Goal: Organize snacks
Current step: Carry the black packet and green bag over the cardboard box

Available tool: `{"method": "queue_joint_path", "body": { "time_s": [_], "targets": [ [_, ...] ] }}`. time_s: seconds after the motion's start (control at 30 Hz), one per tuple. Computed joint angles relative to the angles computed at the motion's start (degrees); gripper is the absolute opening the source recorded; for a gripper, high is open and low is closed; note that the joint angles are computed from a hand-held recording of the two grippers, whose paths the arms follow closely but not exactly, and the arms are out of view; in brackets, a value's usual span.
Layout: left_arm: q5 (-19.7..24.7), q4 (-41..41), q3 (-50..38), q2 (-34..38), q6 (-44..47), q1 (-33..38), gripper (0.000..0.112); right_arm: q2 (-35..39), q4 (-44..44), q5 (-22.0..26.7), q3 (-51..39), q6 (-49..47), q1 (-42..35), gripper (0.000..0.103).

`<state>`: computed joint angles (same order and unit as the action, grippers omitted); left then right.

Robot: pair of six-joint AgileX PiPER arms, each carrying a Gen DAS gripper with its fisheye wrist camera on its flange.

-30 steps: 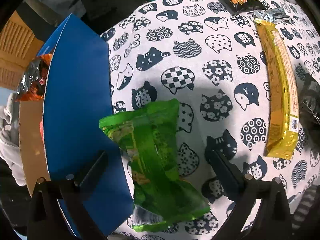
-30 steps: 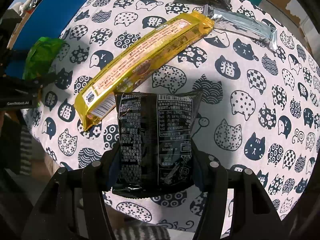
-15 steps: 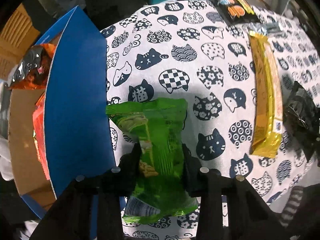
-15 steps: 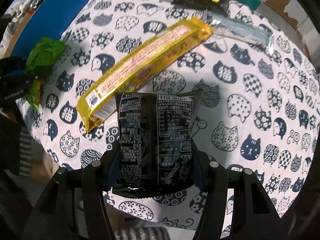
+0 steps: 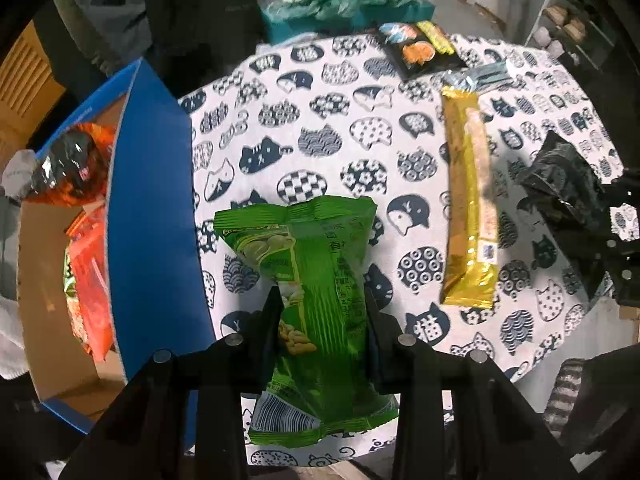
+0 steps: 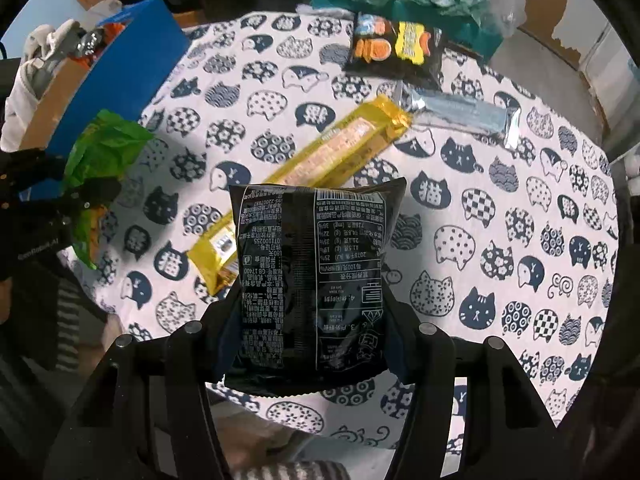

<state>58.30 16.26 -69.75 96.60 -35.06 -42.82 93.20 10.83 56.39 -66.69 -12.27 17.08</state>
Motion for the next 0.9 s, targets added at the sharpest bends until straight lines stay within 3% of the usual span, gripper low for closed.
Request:
{"method": "queue_joint_path", "body": {
  "time_s": [0.53, 0.9],
  "targets": [
    [-0.78, -1.38, -1.06, -8.49, 4.72, 3.96, 0.036, -1.62, 0.56, 3.11, -10.38, 5.53, 5.63, 0.059],
    [-1.15, -4.45, 0.72, -16.48, 10.68, 11.9, 0.036, 5.05, -0.77, 6.6, -24.47, 10.14, 13.11, 0.059]
  ]
}}
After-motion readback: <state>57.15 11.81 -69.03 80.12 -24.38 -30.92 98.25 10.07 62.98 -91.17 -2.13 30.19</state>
